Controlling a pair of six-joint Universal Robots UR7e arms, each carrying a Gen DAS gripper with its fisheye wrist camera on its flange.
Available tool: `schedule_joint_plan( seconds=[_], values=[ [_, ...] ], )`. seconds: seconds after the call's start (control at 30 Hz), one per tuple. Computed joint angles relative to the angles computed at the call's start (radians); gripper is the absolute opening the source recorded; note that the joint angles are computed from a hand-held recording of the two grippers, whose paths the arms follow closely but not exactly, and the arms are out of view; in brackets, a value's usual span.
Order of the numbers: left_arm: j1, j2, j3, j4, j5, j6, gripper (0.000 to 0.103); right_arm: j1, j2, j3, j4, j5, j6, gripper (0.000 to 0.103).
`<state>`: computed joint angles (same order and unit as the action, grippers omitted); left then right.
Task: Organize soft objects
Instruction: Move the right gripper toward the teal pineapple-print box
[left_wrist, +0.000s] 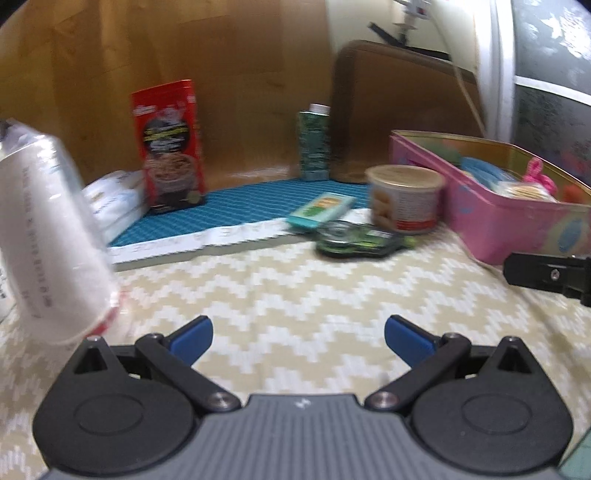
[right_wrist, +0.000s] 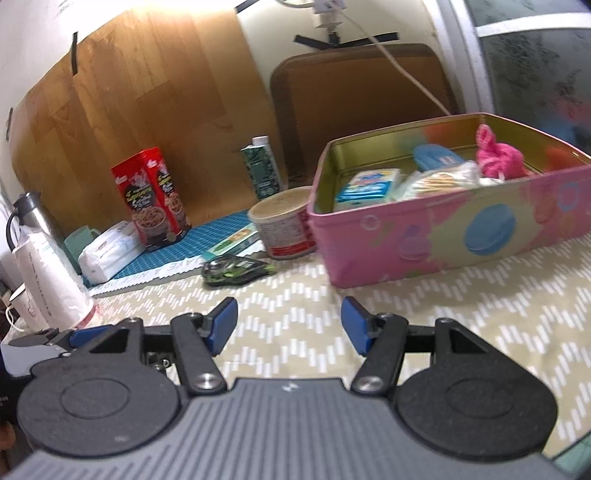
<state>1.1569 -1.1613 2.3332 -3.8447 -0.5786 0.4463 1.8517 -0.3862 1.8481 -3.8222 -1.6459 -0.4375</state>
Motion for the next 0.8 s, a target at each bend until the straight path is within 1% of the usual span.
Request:
schedule_joint_plan(
  seconds=[0.23, 0.33, 0.4, 0.47, 0.53, 0.63, 0.73, 0.8],
  values=[
    [0.055, -0.008, -0.035, -0.185, 0.057, 0.132, 0.103, 0.047, 0.038, -0.084, 0.093, 0.006, -0.051, 0.064],
    [0.083, -0.026, -0.030, -0.222, 0.026, 0.138, 0.103, 0.067, 0.057, -0.143, 0.175, 0.012, -0.061, 0.064],
    [0.091, -0.026, -0.026, -0.246, 0.012, 0.134, 0.103, 0.081, 0.078, -0.204, 0.248, 0.005, -0.066, 0.064],
    [0.091, -0.020, -0.021, -0.275, 0.004, 0.143, 0.103, 0.096, 0.110, -0.277, 0.316, -0.004, -0.091, 0.064],
    [0.089, -0.010, -0.019, -0.315, -0.006, 0.170, 0.103, 0.113, 0.155, -0.368, 0.383, -0.036, -0.119, 0.064],
    [0.087, -0.003, -0.008, -0.366, -0.034, 0.202, 0.103, 0.132, 0.221, -0.506, 0.487, -0.092, -0.128, 0.064],
    [0.082, 0.006, -0.001, -0.415, -0.050, 0.229, 0.103, 0.148, 0.271, -0.636, 0.618, -0.160, -0.081, 0.064],
    [0.080, 0.008, 0.003, -0.426, -0.059, 0.237, 0.103, 0.164, 0.305, -0.722, 0.706, -0.225, -0.048, 0.065]
  ],
)
